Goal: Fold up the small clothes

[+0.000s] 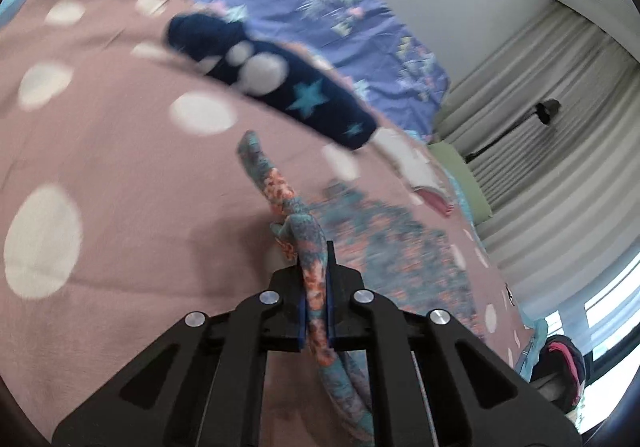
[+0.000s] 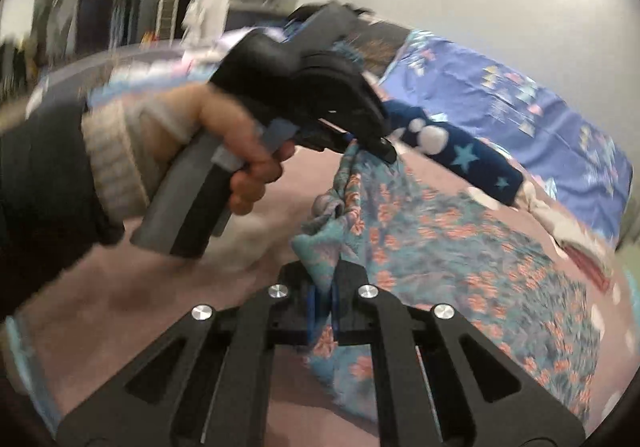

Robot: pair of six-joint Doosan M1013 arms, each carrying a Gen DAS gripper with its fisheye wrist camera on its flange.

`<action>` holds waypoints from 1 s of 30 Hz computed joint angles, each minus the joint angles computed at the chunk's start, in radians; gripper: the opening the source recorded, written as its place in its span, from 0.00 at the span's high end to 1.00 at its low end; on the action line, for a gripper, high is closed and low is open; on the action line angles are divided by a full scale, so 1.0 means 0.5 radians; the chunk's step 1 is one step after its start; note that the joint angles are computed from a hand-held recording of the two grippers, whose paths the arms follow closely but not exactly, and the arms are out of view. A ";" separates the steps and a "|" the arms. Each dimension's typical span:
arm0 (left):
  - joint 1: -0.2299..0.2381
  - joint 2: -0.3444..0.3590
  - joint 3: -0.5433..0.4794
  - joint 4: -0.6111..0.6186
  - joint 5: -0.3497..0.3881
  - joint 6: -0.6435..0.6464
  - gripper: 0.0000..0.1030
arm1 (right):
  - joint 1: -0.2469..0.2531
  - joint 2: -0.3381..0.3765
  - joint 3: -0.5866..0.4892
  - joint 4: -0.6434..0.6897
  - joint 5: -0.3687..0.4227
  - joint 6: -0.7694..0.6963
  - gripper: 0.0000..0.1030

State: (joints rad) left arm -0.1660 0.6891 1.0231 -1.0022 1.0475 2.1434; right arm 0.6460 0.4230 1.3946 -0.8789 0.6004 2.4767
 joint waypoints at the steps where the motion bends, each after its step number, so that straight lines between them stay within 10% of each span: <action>1: -0.019 -0.016 -0.003 0.009 -0.011 0.014 0.94 | -0.013 -0.038 0.036 -0.029 -0.029 0.081 0.95; 30: -0.759 0.125 -0.414 0.952 0.086 -0.285 0.94 | -0.581 -0.741 1.032 -0.278 -0.547 1.484 0.95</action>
State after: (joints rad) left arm -0.5455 0.7516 0.8161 -0.5264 1.0906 2.0008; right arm 0.3552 0.0526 1.9107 -1.0181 0.3270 3.2186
